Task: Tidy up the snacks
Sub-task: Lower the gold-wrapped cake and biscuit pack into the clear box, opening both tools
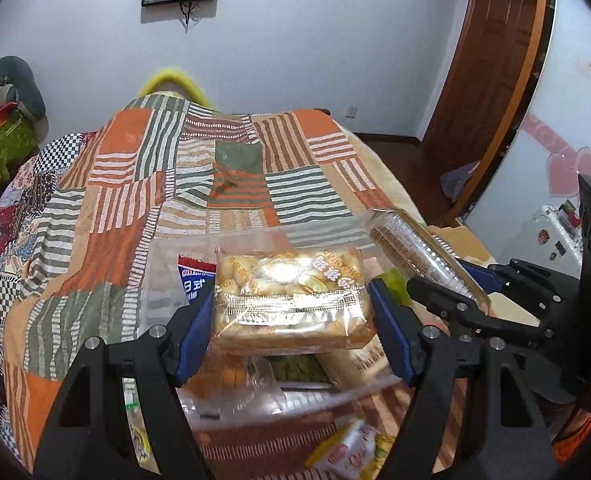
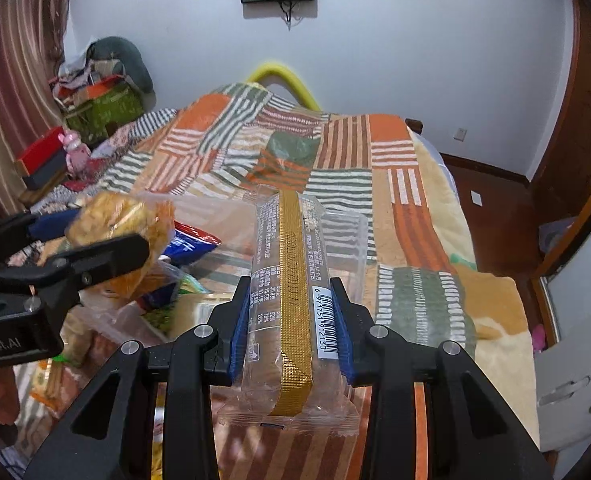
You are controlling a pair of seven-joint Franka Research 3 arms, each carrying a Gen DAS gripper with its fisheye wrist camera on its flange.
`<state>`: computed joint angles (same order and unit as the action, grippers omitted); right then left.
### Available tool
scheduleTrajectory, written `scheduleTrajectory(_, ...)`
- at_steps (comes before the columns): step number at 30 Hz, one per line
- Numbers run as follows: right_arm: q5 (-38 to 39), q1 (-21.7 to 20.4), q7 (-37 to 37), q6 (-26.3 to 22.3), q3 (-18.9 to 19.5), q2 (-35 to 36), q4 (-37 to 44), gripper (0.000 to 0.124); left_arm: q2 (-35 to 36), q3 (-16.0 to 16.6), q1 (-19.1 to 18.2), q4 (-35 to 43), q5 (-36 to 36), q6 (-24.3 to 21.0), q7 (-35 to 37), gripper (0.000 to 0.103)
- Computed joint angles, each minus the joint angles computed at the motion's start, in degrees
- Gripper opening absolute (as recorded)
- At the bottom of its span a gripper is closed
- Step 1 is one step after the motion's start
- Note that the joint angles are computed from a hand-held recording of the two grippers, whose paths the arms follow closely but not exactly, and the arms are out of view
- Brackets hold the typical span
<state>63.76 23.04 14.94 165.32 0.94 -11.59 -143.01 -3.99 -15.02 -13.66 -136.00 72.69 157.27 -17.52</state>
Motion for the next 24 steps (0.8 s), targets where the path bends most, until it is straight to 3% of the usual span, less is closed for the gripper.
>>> scheduleTrajectory(7,-2.4,-0.8,1.0,0.0,0.6,2.2,1.4,0.034,4.7,1.1,-0.4,3.4,-3.3,0.1,6.3,0.073)
scheduleTrajectory(13,-3.5,-1.4,1.5,-1.3,0.5,1.7,1.2,0.034,6.1,2.7,-0.3,3.8,-3.8,4.6,5.2,0.074)
scheduleTrajectory(24,-1.7,-0.1,-1.8,-3.0,-1.4,-5.9,-2.5,0.034,-1.7,0.3,-1.0,-0.4,-3.3,0.6,3.5,0.076)
